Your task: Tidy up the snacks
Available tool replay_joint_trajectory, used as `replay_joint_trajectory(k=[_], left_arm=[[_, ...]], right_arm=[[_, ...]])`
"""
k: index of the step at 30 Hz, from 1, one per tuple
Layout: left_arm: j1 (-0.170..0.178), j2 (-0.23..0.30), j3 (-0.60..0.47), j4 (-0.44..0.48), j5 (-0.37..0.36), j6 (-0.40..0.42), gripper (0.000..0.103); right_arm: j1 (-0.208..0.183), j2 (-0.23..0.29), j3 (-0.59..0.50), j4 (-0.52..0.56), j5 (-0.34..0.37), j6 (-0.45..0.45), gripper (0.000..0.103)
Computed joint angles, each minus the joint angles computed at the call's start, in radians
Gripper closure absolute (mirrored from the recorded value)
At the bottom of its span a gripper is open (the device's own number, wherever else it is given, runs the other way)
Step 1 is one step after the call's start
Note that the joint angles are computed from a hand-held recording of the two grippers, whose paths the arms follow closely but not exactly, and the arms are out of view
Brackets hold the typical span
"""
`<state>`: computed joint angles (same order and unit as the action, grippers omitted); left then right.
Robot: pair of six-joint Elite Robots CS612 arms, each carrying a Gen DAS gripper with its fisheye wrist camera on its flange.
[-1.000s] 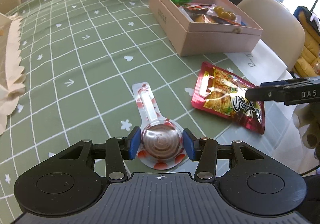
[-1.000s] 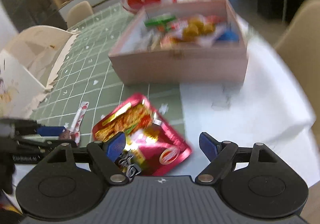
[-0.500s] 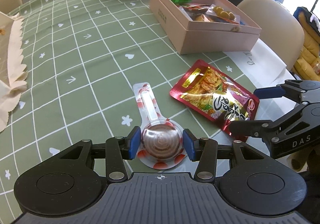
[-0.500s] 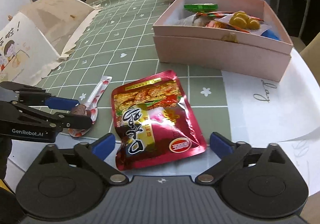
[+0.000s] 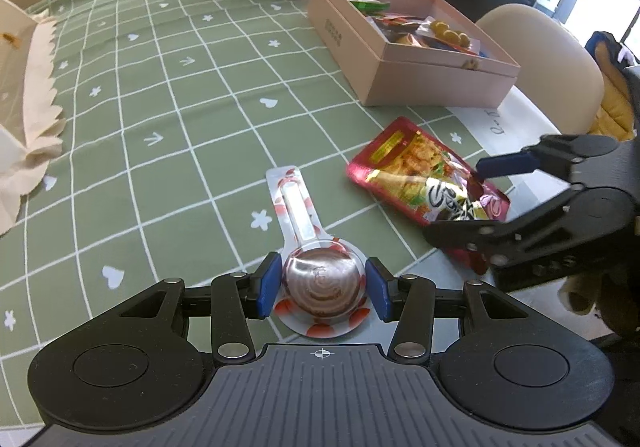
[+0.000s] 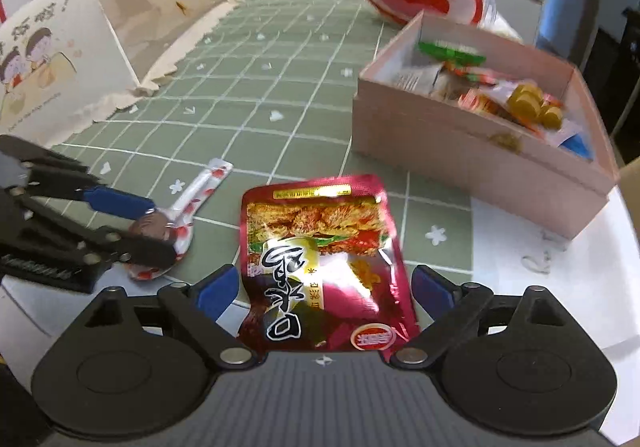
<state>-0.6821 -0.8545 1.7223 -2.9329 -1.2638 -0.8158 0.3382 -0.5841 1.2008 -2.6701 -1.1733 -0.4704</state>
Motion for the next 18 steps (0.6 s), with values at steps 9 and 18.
replay_joint_trajectory(k=[9,18], left_arm=[[-0.004,-0.006,0.016,-0.02,-0.002,-0.011,0.051],[-0.009,-0.005,0.018,-0.019,0.013,-0.008,0.051]], right_arm=[[0.007,-0.023,0.05,-0.08,0.0,-0.004,0.009],[0.014,0.016,-0.011,-0.055,-0.051,0.074,0.006]])
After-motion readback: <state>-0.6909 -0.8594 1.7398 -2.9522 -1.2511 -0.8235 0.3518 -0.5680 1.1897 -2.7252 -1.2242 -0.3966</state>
